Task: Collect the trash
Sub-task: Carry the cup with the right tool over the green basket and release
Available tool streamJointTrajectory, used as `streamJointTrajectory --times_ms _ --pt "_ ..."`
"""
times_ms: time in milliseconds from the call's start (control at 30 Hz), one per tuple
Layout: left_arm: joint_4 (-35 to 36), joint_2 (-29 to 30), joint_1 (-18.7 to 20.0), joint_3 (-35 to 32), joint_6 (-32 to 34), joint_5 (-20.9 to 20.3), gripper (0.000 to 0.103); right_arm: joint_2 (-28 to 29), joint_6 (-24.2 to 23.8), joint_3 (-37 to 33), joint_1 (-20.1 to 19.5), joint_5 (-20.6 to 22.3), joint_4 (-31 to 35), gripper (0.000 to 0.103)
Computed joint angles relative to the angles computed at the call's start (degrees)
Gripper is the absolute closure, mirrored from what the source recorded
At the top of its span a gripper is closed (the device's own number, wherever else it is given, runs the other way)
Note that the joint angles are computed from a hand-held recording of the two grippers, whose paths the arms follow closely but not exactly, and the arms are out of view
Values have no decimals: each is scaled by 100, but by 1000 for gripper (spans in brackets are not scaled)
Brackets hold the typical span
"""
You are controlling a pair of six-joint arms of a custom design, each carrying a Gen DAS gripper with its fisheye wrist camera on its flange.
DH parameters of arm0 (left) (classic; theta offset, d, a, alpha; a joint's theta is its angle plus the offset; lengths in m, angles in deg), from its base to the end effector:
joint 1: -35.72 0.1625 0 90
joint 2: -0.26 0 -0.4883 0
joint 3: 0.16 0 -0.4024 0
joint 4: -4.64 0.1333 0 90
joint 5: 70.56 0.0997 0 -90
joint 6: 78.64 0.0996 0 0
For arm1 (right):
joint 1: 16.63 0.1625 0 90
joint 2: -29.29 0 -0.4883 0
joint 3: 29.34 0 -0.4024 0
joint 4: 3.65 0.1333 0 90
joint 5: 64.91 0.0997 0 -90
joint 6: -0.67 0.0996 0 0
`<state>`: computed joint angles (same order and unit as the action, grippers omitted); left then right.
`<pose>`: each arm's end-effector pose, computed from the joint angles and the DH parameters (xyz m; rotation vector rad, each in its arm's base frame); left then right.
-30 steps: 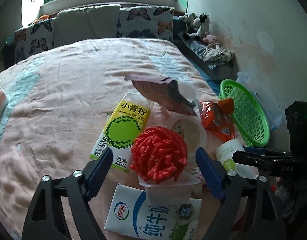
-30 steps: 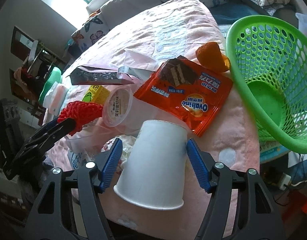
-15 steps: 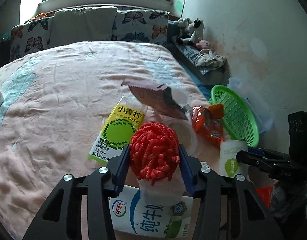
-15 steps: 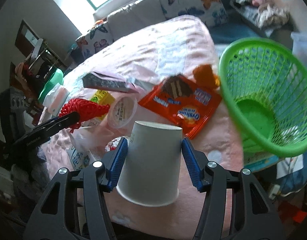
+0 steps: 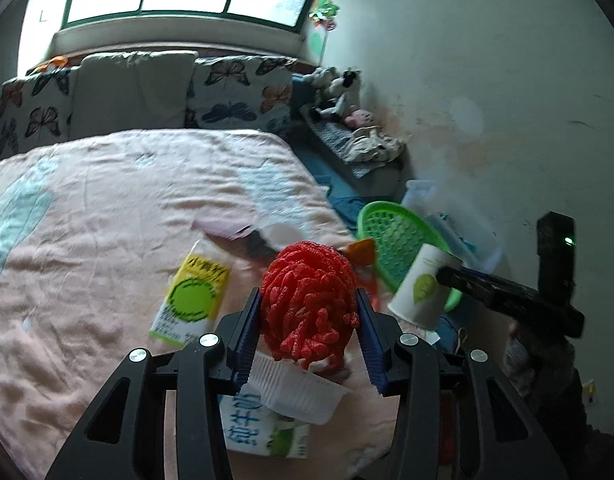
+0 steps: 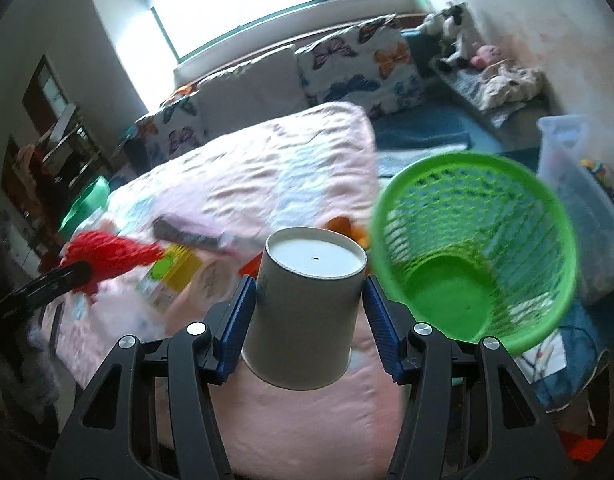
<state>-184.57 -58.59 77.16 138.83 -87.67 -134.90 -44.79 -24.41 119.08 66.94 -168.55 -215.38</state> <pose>-0.2169 -0.4268 0.1317 0.8519 2.6897 -0.7243 0.0664 -0.3912 0.2525 0.2782 -2.5121 0.9841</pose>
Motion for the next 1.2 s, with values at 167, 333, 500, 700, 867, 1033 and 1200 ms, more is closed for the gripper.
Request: streamJointTrajectory --times_ms 167,333,500,700,867,1033,1200 --pt "108 246 -82 -302 72 -274 59 -120 -93 -206 -326 -184 -263 47" --pt "181 667 -126 -700 165 -445 61 -64 -179 -434 -732 -271 -365 47" --pt "98 844 -28 -795 140 -457 61 -67 -199 -466 -1082 -48 -283 47" --pt "147 785 228 -786 44 -640 61 41 -185 -510 -1147 -75 -358 47" --pt "-676 872 284 -632 376 -600 61 49 -200 -515 -1145 -90 -355 47" --pt "-435 919 294 -716 232 -652 61 74 -204 -528 -1164 -100 -378 47" --pt "-261 1051 189 -883 265 -713 61 213 -306 -594 -1141 -331 -494 47"
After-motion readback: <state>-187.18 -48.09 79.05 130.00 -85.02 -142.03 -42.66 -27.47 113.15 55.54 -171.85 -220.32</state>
